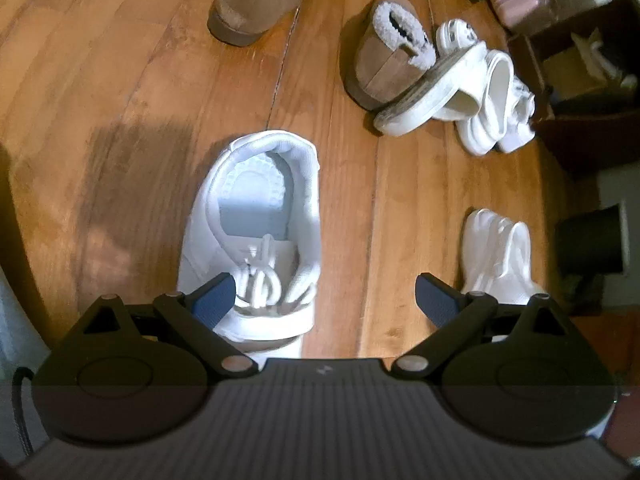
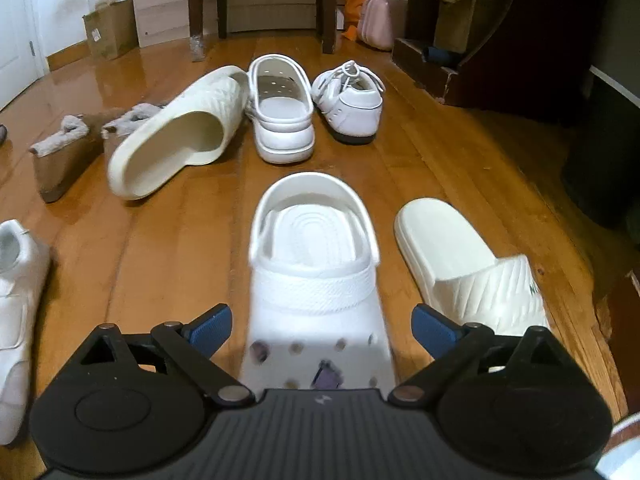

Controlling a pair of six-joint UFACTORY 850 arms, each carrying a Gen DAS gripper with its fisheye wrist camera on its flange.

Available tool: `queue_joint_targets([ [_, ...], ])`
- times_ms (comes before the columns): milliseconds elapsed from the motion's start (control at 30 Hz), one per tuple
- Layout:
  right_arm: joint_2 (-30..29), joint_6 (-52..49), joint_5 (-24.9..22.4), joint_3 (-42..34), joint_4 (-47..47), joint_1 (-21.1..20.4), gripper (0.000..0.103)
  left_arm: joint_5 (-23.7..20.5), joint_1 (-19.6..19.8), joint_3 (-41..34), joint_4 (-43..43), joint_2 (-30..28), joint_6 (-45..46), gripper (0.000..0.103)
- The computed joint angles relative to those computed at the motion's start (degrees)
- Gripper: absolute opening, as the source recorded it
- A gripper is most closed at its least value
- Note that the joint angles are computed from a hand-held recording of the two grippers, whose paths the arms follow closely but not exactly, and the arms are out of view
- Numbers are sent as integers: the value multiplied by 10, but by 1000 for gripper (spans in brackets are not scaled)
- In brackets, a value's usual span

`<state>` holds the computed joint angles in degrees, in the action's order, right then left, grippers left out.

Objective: Organize scattered shoes
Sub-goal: 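Grasp the white clog by its heel with the right tool, then carry the clog beside the white slide and open the right tool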

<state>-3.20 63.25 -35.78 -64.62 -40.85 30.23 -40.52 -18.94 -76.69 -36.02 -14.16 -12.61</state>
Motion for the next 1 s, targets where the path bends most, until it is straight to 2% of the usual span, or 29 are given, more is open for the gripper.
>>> queue_joint_targets([
  [133, -29, -77, 48, -15, 83, -28, 97, 3, 0, -1, 30, -2, -28, 98],
  [300, -68, -63, 27, -32, 37, -21, 97, 0, -10, -19, 63, -17, -45, 98],
  [367, -62, -34, 33, -21, 11, -18, 92, -2, -16, -26, 84, -20, -53, 98],
  [500, -50, -21, 46, -9, 16, -19, 91, 2, -20, -31, 97, -21, -54, 98],
  [700, -38, -73, 70, -7, 111, -21, 91, 2, -20, -32, 99, -22, -53, 98],
  [767, -37, -97, 82, -9, 154, -17, 91, 2, -21, -33, 104, -23, -56, 98],
  [900, -47, -112, 88, -20, 176, -1, 91, 2, -23, -35, 111, -24, -59, 98],
  [1000, -66, -94, 94, -37, 162, 23, 91, 25, -18, -21, 60, -13, -21, 98],
])
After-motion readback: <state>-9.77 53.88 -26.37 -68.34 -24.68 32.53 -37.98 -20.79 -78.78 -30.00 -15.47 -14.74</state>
